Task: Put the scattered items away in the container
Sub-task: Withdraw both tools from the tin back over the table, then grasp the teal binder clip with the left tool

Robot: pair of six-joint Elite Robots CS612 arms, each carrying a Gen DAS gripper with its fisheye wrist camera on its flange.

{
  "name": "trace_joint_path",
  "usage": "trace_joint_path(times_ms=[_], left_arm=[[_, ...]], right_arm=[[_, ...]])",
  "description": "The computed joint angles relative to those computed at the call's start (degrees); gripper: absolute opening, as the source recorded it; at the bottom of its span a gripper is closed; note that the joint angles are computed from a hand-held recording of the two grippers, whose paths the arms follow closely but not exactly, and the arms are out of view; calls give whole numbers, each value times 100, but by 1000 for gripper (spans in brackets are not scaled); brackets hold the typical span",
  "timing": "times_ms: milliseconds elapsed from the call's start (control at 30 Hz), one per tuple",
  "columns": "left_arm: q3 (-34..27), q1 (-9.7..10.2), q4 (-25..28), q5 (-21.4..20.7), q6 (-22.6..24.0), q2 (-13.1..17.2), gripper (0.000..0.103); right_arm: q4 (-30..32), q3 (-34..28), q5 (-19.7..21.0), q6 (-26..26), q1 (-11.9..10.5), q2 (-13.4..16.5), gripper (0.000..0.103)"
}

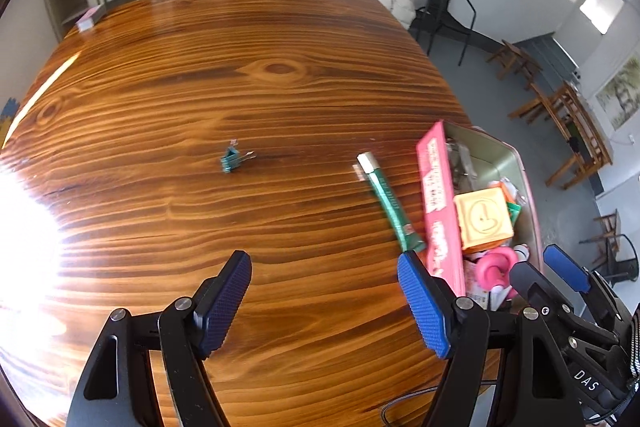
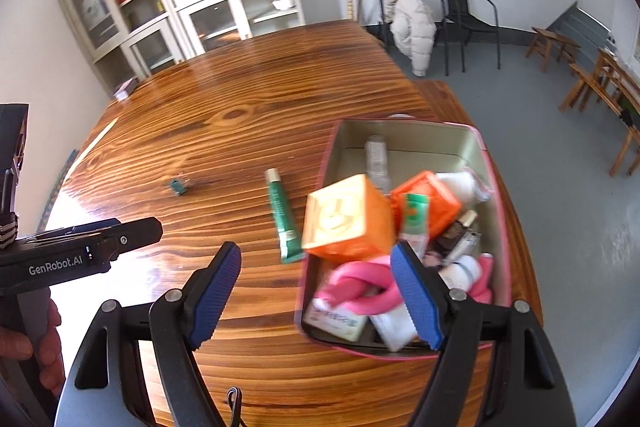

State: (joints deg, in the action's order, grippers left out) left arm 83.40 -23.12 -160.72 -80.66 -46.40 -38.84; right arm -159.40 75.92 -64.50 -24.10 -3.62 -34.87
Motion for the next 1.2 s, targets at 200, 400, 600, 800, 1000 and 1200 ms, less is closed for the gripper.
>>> trace_joint_path(times_ms=[200, 400, 600, 800, 1000, 1200], left_arm=[[377, 115, -121, 62, -233, -172, 77], [623, 219, -123, 69, -372, -263, 77], [730, 327, -193, -67, -333, -274, 77], [639, 419, -225, -263, -146, -171, 77], [306, 494, -85, -387, 218, 57, 77], [-153, 599, 135, -667, 547, 341, 77]], right_arm=[[169, 14, 61, -141, 145, -9, 80], [419, 4, 32, -317, 292, 6, 80], [622, -57, -86, -320, 407, 53, 81], [692, -117, -250, -218, 482, 103, 81], [720, -188, -416, -91, 504, 156, 81], [830, -329, -648, 56, 516, 242, 81]])
